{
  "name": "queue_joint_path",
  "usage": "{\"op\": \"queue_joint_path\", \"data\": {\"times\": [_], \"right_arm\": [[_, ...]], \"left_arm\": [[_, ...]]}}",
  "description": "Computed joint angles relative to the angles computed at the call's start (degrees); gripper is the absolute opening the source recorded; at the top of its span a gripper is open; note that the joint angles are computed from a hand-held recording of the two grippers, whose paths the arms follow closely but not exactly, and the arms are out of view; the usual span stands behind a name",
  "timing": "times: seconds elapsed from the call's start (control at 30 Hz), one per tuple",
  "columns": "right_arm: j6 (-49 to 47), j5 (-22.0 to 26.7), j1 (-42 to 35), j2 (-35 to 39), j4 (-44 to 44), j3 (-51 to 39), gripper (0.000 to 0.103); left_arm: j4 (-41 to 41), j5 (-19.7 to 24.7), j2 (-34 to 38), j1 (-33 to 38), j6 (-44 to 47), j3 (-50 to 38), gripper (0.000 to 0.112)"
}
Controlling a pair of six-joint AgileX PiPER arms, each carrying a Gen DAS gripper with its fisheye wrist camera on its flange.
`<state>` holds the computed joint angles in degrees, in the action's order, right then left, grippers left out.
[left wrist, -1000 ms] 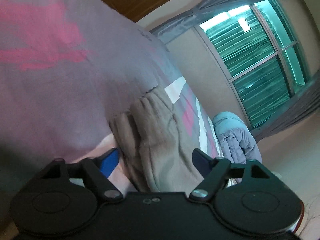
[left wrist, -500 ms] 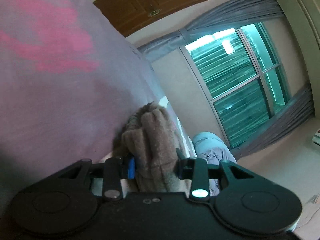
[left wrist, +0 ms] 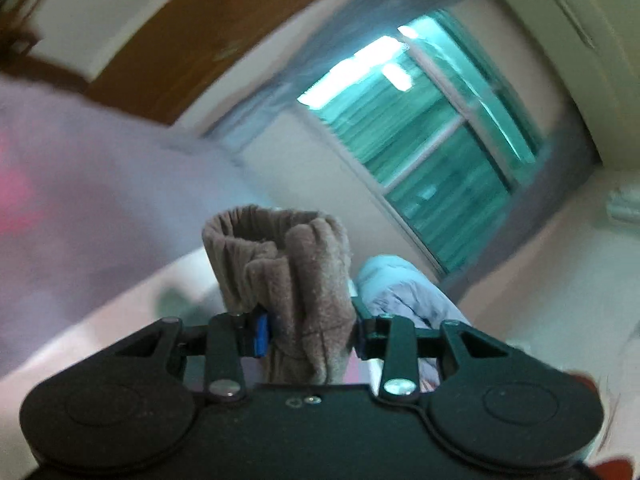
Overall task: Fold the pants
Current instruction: 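Grasp the sweatpants cuff end with the left tool and lift it, then fold the held cuff end over the bundle and open the left tool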
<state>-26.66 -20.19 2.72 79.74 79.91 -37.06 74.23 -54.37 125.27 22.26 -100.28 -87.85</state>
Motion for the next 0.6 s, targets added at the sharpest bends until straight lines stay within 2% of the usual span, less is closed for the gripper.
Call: {"op": "queue_joint_path", "data": {"times": [0.13, 0.27, 0.47, 0.6], "right_arm": [[-11.66, -6.45, 3.06, -0.1, 7.51, -1.36, 0.063], [-16.93, -6.99, 2.45, 1.55, 6.96, -1.86, 0.063], [-7.31, -3.98, -3.38, 4.48, -5.81, 0.15, 0.063], [5.4, 0.31, -9.38, 2.55, -15.23, 3.15, 0.063]], "left_arm": [[-1.01, 7.06, -8.55, -7.65, 9.22, 6.49, 0.028], [-6.17, 15.82, -14.55, -16.87, 20.17, 12.4, 0.028], [-20.36, 28.63, -19.73, -31.87, 45.79, 19.39, 0.028], [-27.7, 33.84, -18.14, -40.89, 58.15, 18.61, 0.028]]}}
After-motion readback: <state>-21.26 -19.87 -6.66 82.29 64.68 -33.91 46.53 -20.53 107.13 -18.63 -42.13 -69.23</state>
